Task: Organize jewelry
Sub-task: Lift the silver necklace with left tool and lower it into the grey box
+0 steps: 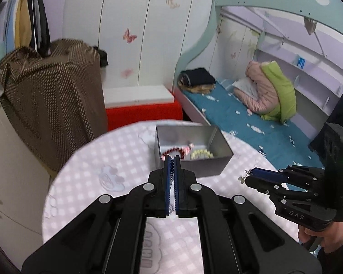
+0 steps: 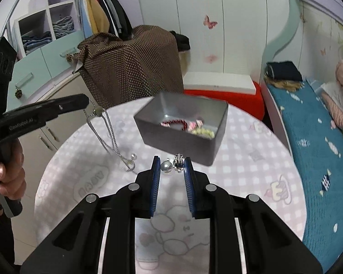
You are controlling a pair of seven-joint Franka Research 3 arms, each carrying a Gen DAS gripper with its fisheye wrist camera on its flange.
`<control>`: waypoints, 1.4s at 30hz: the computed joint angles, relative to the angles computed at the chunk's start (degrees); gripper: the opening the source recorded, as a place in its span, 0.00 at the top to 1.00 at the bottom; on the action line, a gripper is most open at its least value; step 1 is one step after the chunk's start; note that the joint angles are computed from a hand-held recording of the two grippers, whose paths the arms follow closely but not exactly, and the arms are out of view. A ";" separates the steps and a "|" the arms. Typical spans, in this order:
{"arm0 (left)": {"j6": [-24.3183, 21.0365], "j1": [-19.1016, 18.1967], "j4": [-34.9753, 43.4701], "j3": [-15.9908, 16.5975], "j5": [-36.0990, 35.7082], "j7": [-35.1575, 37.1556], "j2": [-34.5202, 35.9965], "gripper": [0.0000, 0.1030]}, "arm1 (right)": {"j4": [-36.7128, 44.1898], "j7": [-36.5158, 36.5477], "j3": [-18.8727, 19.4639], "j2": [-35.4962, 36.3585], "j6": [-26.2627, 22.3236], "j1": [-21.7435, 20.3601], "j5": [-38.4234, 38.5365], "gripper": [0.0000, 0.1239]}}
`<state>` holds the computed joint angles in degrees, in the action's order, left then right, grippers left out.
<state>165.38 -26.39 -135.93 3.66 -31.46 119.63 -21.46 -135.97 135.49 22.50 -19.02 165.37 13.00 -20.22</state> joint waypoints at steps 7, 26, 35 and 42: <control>0.77 -0.83 -0.79 1.04 1.86 0.61 -4.23 0.98 | 1.38 0.22 1.14 -1.21 -0.79 -0.97 -2.05 0.85; -2.11 -9.30 9.94 7.15 -0.57 8.77 -3.25 0.97 | 10.28 -7.87 -2.94 1.72 0.14 0.96 -1.86 0.85; -7.33 -4.98 17.95 3.60 -6.34 13.92 2.94 0.97 | 12.93 -14.47 -5.08 4.55 -0.98 2.36 2.91 0.85; -12.74 -0.62 24.53 0.69 -9.56 15.03 9.54 0.97 | 15.96 -14.73 -6.71 8.81 -2.91 2.78 0.90 0.84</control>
<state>152.64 -27.01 -111.40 4.35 -41.02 134.66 -11.91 -120.02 120.76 15.79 -10.21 162.46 15.78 -19.32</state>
